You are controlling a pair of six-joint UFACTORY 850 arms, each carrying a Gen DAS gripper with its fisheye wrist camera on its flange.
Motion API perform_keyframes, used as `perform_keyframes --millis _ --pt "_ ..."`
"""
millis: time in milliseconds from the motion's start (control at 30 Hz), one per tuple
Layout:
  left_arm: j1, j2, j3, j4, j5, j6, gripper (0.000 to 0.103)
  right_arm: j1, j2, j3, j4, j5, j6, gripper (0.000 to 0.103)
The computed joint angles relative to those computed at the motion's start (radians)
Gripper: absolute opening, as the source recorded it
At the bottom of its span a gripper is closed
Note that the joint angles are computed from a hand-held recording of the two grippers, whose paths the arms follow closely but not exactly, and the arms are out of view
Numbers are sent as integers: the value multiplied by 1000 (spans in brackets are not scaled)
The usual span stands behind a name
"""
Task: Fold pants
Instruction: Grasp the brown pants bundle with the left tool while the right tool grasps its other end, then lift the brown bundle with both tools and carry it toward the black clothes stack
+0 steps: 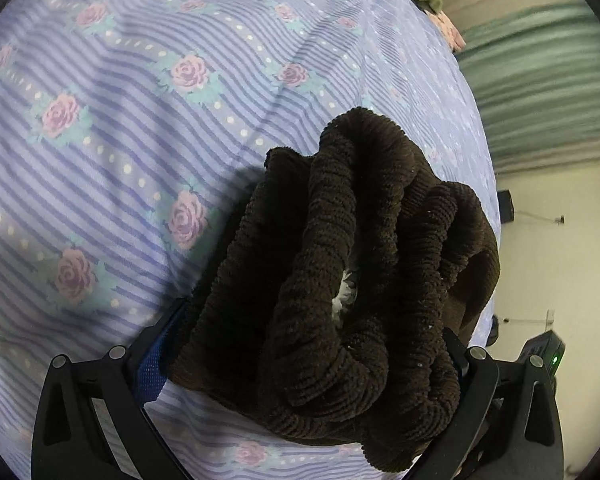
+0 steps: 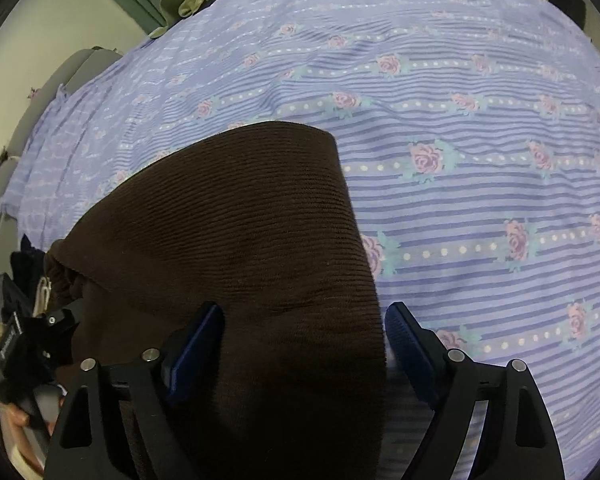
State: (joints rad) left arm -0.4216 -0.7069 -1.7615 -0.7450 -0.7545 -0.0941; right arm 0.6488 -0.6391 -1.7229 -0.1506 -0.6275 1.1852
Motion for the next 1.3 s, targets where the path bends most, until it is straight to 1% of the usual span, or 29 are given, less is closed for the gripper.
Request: perform_keyframes --millis 67,100,133,167,200,267,367,433,533,667,767,800,900,967,1033,1067,1100,1133,1233,1267,1300 --pt "2 10 12 -13 -5 -10 96 -5 8 12 43 40 -16 66" --pt "3 17 19 -26 -9 -12 94 -3 9 9 41 35 1 62" --pt "3 23 23 -26 -13 -13 89 -1 7 3 39 34 7 59" --pt "2 31 26 -16 -17 -19 83 2 9 2 38 33 9 53" --pt "0 35 21 1 -21 -31 81 5 13 -2 37 27 15 48" --pt "-5 44 12 42 -33 -55 71 12 21 -11 14 17 36 41" --pt "-18 68 -2 121 -44 -75 65 29 41 -26 -38 -11 71 35" --pt "-22 85 -3 137 -40 -71 63 45 52 -44 -78 -42 89 34" --pt "-20 143 42 68 -33 -16 62 77 70 -76 -161 -117 116 33" --pt "-36 231 86 71 -7 44 62 118 137 -51 -255 -155 204 33" --pt "-48 297 99 94 7 58 62 155 188 -40 -319 -190 276 33" --pt "-55 329 106 114 12 61 62 174 205 -43 -344 -212 300 33" --pt "-68 385 109 146 16 57 62 231 229 -78 -414 -291 365 33" --pt "-71 428 115 161 6 62 62 260 226 -117 -440 -343 381 33" --pt "-69 464 123 165 -6 67 62 303 222 -174 -468 -423 385 33" --pt "-67 485 128 163 -12 75 62 317 221 -189 -476 -447 385 33" --pt "-63 505 134 155 -20 88 62 340 211 -231 -490 -493 378 33" --pt "-62 519 135 152 -28 94 62 350 203 -255 -498 -517 375 33" --pt "-54 564 143 134 -61 120 62 406 142 -407 -535 -644 371 33" --pt "-52 573 138 133 -71 132 62 415 131 -432 -545 -664 372 33" --pt "-47 585 136 129 -78 144 62 434 109 -481 -564 -701 369 33"
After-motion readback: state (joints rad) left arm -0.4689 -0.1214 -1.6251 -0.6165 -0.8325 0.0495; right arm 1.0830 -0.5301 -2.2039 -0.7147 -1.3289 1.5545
